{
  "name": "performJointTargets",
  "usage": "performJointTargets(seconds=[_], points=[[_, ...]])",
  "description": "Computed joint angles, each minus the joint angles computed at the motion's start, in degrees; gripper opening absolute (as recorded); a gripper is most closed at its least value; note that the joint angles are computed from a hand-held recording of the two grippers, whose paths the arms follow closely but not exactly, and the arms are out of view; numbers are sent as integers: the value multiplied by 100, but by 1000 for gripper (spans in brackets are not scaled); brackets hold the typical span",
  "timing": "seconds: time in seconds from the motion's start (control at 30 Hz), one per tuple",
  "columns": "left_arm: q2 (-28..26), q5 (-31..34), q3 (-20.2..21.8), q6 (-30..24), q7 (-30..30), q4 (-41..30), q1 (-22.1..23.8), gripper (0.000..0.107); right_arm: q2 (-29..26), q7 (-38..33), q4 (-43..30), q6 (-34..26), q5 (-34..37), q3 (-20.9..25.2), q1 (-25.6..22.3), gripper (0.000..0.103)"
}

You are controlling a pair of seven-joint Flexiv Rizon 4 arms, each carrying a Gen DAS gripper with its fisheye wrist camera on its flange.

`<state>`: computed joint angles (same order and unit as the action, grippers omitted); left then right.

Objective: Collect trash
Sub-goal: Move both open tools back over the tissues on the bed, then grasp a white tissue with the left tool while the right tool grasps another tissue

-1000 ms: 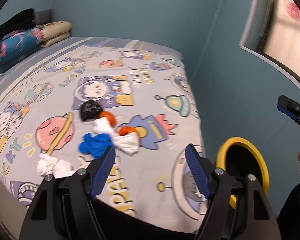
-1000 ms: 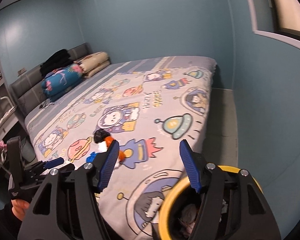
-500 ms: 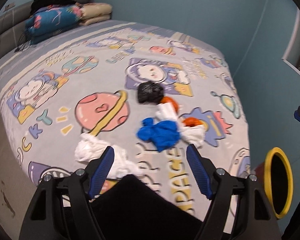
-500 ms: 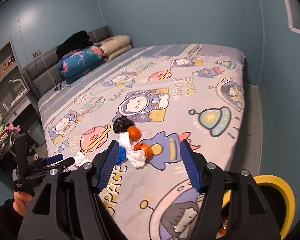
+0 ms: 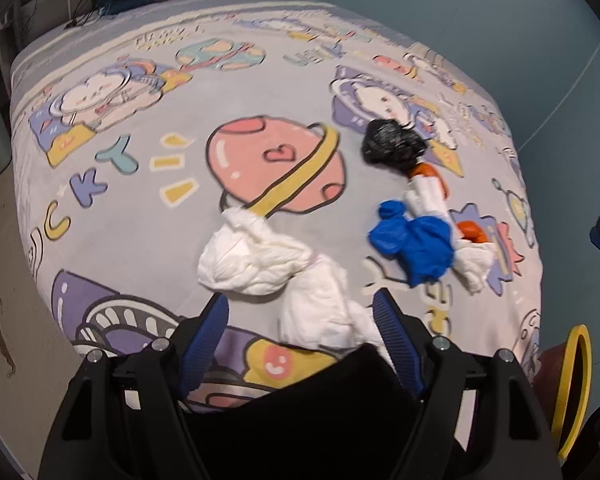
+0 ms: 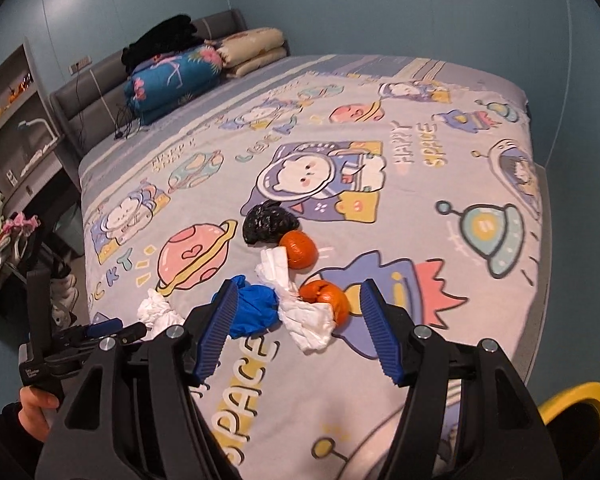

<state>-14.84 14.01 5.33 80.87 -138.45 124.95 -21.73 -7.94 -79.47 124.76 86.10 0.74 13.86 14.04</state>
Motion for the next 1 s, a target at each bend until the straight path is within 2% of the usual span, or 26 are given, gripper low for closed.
performJointTargets(seconds=[0.2, 0.3, 0.73, 0.87, 1.0], points=[[-158, -504, -192, 207, 248, 218, 298, 71, -703, 369, -414, -348, -700, -263, 348, 59], [-216, -646, -137, 233, 364, 206, 277, 71, -1025, 541, -650, -566, -1041, -377, 494, 56], [-603, -1342, -287, 239, 1018, -36, 355, 70, -2096, 1030, -1737, -1456, -1707, -655, 818, 46], [-691, -1587, -440, 253, 1274, -87, 453, 62, -2243, 1042, -1886, -1553, -1697, -568, 776, 42], [-775, -1785, -517, 252, 1475, -149, 486, 57, -2339, 1199, -1932, -1627, -1855, -707, 921, 41]])
